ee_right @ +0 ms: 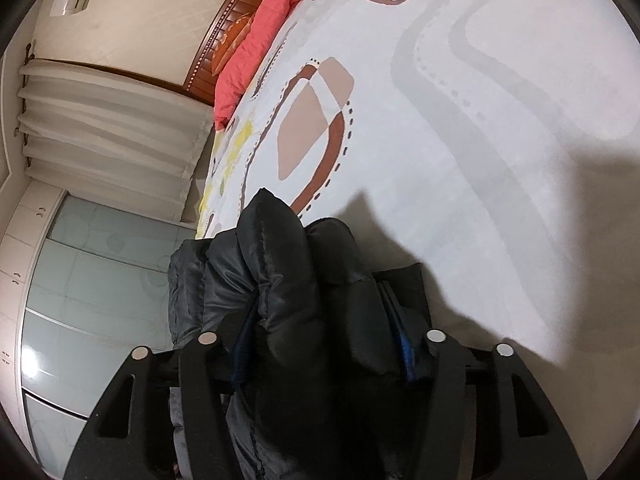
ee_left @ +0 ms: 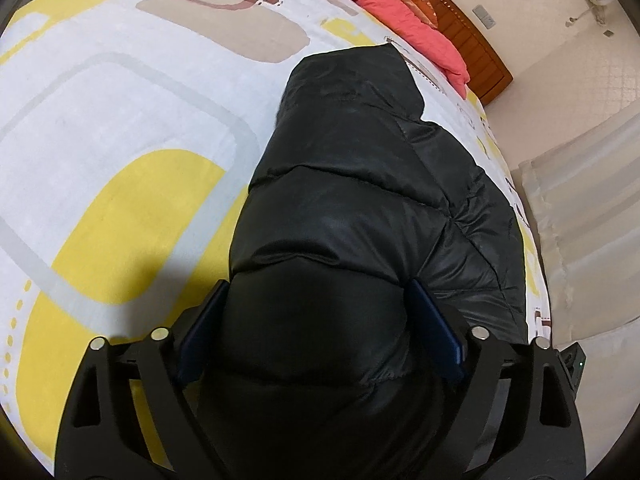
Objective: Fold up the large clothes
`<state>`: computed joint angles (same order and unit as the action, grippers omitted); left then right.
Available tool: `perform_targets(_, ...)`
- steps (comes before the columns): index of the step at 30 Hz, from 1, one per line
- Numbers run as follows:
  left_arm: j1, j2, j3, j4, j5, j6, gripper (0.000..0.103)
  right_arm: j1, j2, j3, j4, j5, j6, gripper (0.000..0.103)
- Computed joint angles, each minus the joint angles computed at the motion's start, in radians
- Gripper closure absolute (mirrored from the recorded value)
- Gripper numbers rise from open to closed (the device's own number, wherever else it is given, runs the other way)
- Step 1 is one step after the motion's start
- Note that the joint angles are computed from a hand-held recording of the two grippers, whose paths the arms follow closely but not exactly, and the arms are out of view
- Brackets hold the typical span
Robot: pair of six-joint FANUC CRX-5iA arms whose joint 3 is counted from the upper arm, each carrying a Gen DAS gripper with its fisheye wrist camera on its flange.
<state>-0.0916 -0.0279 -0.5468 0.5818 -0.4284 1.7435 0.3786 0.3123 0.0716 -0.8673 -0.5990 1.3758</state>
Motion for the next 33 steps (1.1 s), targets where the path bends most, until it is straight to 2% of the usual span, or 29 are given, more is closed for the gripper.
perform_targets(3,0.008,-0.018,-0.022,0.052,-0.007,-0.026,0.01,0.006,-0.028,-0.021,0.016,0.011,-0.019,0.036)
perform_targets(4,0.009,-0.025,-0.022,0.04,-0.013,-0.011,0.009,0.017,-0.043,-0.031,0.046,0.021,-0.043,0.035)
perform_targets(7,0.014,-0.065,0.004,-0.106,-0.05,0.113,0.009,0.047,-0.087,-0.069,0.129,0.05,-0.103,0.034)
perform_targets(9,0.001,-0.09,0.046,-0.254,-0.096,0.231,0.009,0.07,-0.132,-0.114,0.188,0.074,-0.145,0.034)
perform_targets(12,-0.039,-0.135,0.099,-0.448,-0.168,0.374,0.009,0.127,-0.202,-0.194,0.343,0.128,-0.273,0.034)
perform_targets(15,-0.095,-0.18,0.132,-0.591,-0.232,0.464,0.009,0.212,-0.281,-0.306,0.606,0.188,-0.501,0.034)
perform_targets(19,-0.208,-0.224,0.181,-0.8,-0.343,0.617,0.009,0.318,-0.377,-0.46,0.993,0.209,-0.829,0.034)
perform_targets(23,-0.32,-0.263,0.203,-0.941,-0.438,0.738,0.009,0.408,-0.464,-0.599,1.324,0.18,-1.112,0.034)
perform_targets(24,-0.357,-0.275,0.206,-0.976,-0.464,0.772,0.009,0.419,-0.472,-0.614,1.364,0.171,-1.143,0.033)
perform_targets(28,-0.51,-0.302,0.233,-1.118,-0.572,0.901,0.009,0.514,-0.55,-0.72,1.611,0.057,-1.348,0.028)
perform_targets(33,-0.661,-0.331,0.25,-1.217,-0.687,1.01,0.009,0.618,-0.626,-0.779,1.672,-0.064,-1.435,0.028)
